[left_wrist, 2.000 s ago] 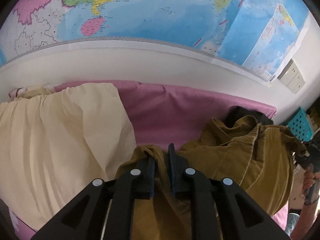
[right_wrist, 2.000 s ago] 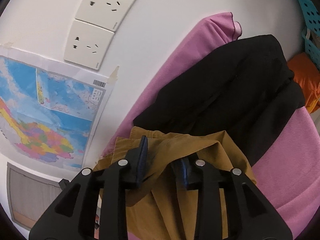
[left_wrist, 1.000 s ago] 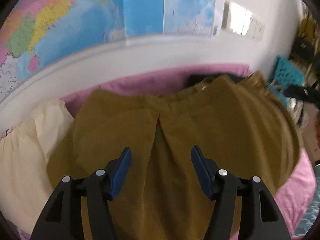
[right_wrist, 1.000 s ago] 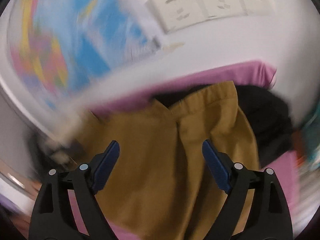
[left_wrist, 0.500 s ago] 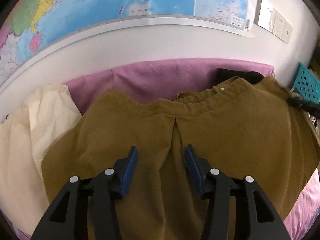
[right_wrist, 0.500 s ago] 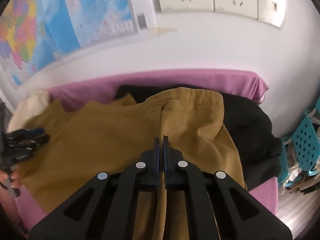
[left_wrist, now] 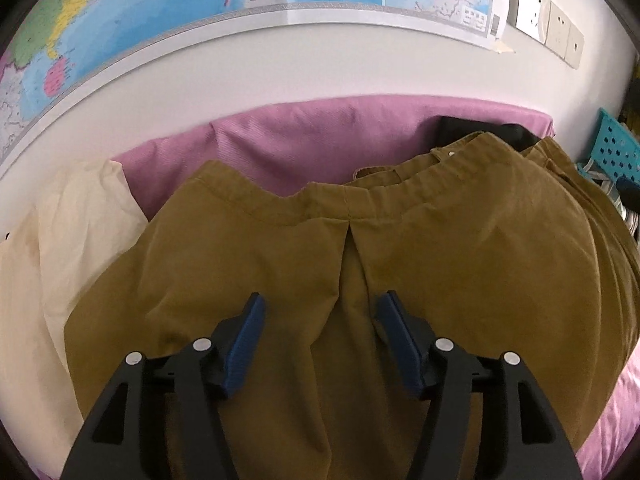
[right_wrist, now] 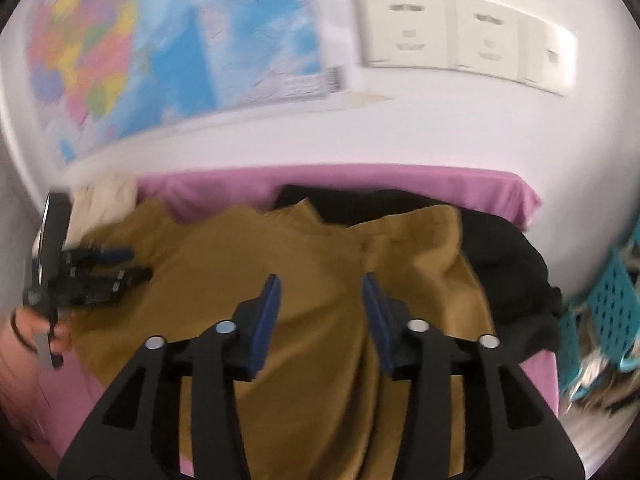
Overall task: Fold large clothes
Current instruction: 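Release the hem and smooth the folded shirt with both grippers, then slide both grippers under the folded brown shirt's edge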
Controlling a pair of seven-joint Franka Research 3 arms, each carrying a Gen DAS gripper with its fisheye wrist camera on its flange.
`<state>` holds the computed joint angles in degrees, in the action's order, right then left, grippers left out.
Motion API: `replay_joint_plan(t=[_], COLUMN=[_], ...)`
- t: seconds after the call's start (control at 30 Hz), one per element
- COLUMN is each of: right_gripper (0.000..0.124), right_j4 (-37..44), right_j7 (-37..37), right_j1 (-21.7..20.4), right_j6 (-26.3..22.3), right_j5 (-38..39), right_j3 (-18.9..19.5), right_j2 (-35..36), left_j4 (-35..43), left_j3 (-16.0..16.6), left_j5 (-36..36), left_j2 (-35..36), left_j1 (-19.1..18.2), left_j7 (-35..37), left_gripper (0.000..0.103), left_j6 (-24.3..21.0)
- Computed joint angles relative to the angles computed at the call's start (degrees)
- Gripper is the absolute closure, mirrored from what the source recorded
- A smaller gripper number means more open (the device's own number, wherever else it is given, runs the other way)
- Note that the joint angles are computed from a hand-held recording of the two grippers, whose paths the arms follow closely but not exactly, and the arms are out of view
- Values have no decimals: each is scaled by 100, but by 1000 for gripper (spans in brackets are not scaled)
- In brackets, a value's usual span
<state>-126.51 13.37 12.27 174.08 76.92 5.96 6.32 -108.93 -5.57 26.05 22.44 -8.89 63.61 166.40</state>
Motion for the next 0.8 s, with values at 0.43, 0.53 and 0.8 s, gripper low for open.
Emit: replay_joint_plan(t=[0.43,0.53,0.8], right_gripper=[107,87,87], right_j4=[297,142,603], right_j7=[1813,469,2035], right_j1=[-442,-476,204], right_j6=[-344,-125,-332], right_j5=[-1410,-248,-2058], right_j3=[100,475,10], right_j2=[567,154,960], left_j4=[-191,-583,-861], left_j3=[578,845,546], left_j5=[483,1037,1450], left_j2=[12,-316,-517], left_j1=[-441,-612,-89], left_j7=[-614,-1102,-1367], left_gripper=[40,40,37], left_j6=[421,786,820])
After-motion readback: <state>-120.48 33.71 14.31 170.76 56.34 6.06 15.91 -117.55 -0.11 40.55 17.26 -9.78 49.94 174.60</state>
